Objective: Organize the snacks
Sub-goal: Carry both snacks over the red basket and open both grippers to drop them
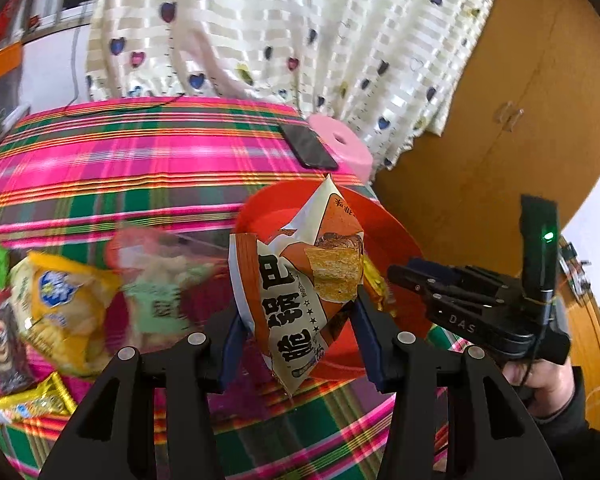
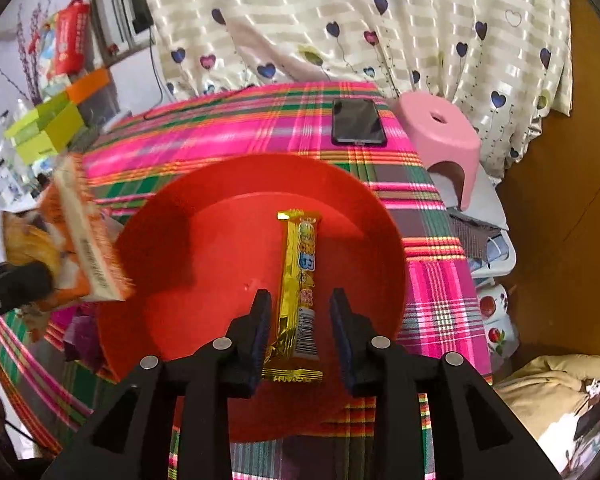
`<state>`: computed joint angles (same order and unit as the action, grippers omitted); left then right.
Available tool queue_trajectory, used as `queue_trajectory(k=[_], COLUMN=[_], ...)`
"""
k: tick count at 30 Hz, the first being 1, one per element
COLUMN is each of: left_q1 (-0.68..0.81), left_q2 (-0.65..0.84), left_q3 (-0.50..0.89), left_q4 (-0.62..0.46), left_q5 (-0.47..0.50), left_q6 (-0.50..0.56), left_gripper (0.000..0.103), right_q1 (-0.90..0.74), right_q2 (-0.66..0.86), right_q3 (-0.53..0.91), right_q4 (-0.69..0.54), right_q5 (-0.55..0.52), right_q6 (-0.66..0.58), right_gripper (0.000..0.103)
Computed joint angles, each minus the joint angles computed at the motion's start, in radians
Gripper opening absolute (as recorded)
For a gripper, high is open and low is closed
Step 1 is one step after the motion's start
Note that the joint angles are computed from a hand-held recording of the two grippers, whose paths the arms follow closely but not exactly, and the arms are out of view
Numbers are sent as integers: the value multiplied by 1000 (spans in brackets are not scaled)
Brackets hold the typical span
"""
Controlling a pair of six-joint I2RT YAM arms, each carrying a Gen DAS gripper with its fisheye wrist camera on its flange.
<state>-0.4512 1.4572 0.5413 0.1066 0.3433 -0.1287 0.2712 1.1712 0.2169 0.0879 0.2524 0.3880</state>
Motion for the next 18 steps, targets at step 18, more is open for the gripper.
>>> queue_trajectory(k=[18], left_q1=[-67], left_q2=[84], left_q3=[61], left_q4=[-48], left_q5=[-34], left_q6=[15], left_gripper=[56], right_q1=[30], right_q2=[-44], right_q3=[-19], right_q4=[6], right_q5=[-45], right_q6=[-3], right_gripper=[30])
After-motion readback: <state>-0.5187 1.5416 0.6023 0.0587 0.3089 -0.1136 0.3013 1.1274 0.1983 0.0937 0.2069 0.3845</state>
